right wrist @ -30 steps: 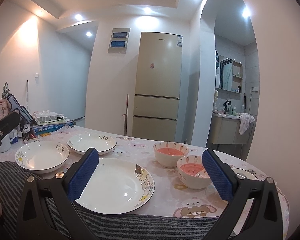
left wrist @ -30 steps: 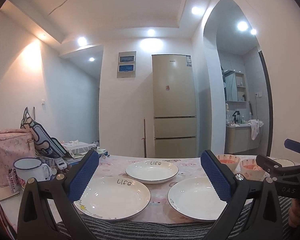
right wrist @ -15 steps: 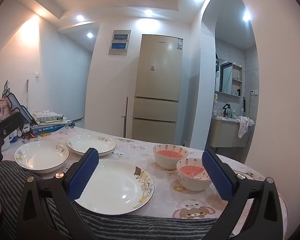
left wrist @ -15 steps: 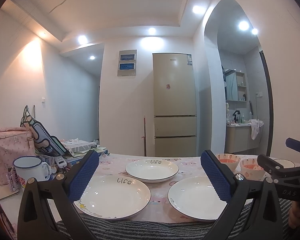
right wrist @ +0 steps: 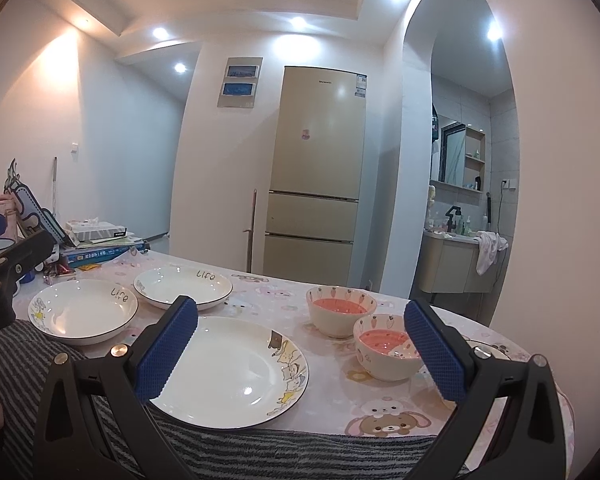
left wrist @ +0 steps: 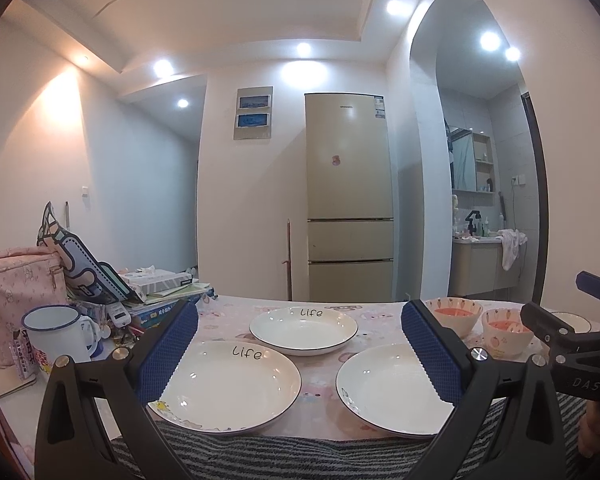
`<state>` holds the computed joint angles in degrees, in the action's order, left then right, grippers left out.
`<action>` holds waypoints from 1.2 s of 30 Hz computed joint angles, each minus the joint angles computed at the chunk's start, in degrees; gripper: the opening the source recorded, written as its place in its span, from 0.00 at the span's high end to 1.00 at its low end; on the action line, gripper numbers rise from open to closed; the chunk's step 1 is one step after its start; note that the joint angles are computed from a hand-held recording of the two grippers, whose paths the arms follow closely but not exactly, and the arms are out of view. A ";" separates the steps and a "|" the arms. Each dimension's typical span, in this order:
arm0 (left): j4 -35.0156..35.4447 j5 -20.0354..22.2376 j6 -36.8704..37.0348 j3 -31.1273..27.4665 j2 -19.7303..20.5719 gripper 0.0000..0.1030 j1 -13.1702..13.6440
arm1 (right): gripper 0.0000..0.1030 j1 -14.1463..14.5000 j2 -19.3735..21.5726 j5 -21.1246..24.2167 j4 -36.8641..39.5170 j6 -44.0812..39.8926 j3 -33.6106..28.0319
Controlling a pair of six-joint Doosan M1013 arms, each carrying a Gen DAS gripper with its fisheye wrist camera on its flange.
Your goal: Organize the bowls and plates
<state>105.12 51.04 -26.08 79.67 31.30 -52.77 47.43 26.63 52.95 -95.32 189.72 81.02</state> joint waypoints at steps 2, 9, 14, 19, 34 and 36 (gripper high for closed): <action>-0.09 -0.07 -0.46 0.07 -0.07 0.00 0.08 | 0.00 -0.10 -0.09 -0.19 0.09 0.35 0.07; -0.63 0.83 0.46 0.01 -0.06 0.00 -0.22 | 0.00 0.00 -0.33 0.20 -0.98 1.15 0.62; 1.76 -0.84 -1.60 1.22 -0.94 0.00 -0.11 | 0.00 0.00 -0.36 0.08 -1.02 1.94 0.72; 1.08 0.28 -0.13 1.22 -1.03 0.00 -0.61 | 0.00 0.36 -0.04 2.52 -0.59 1.11 0.23; -26.52 -11.54 18.71 -2.13 -5.27 0.00 5.20 | 0.00 -4.80 -2.11 -20.40 40.66 -34.88 -11.32; -33.89 -13.59 21.89 -3.08 -5.08 0.00 7.40 | 0.11 -5.41 0.75 -19.28 49.95 -45.88 -16.86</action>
<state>71.23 37.46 -4.18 76.58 26.22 -45.36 42.02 27.38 33.67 -45.37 143.84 64.15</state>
